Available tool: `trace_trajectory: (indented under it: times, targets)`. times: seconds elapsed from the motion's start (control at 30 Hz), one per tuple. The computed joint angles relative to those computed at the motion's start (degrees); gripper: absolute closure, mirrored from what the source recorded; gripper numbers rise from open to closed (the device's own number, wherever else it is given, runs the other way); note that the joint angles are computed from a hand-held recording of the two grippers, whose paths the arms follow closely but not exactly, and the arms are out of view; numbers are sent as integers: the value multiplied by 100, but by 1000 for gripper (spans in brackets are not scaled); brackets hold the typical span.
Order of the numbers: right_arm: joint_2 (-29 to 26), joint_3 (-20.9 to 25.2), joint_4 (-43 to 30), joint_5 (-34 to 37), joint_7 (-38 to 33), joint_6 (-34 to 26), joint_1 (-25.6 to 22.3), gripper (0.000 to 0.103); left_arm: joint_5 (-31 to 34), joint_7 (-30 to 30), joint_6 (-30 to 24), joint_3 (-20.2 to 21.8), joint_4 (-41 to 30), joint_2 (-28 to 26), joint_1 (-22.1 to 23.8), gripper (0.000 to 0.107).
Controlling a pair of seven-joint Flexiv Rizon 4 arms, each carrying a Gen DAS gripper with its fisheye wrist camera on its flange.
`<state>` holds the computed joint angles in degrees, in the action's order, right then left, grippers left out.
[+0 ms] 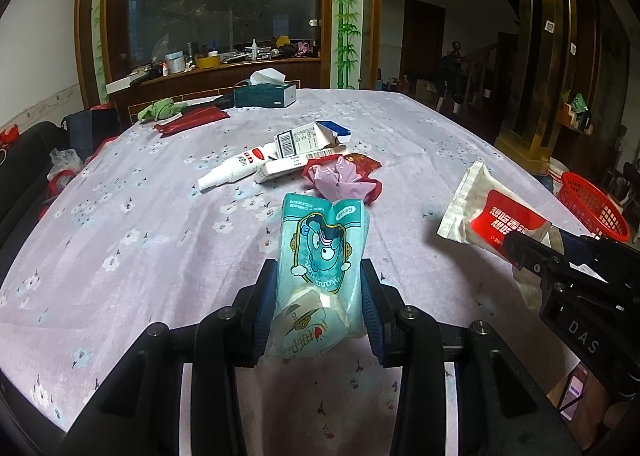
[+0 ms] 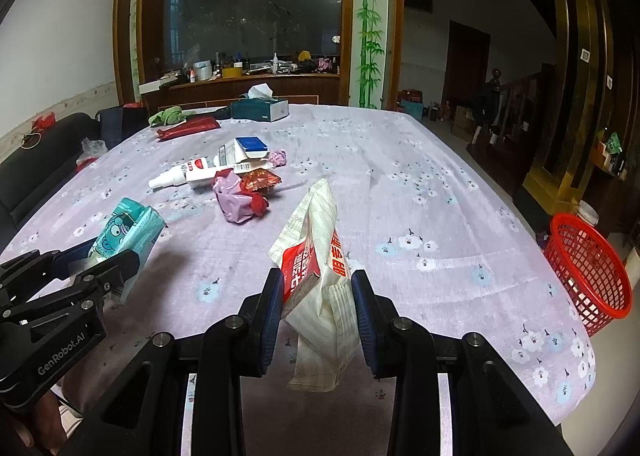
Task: Collect trash
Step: 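Hold the teal tissue pack and white-and-red wrapper bag lifted above the table, then carry both items to the red wastebasket and open both tools to drop them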
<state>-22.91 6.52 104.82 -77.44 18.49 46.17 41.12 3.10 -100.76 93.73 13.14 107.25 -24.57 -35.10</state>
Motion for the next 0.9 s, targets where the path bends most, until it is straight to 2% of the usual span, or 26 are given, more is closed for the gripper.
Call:
trace_trajectory:
  times: [0.37,0.77,0.9]
  targets:
    - [132,-9,175,-24,240,143,-178,66,-106,370,-129,-574,-265,-111,376,69]
    - [482,45,548,-201,739,365,-548,66,-532,1270,-371,-1741,-670,-279,979,69]
    - [712,96,770,-264,972,386,-731,66,-790,1631,-615,-2137,-919,-406,1129,69]
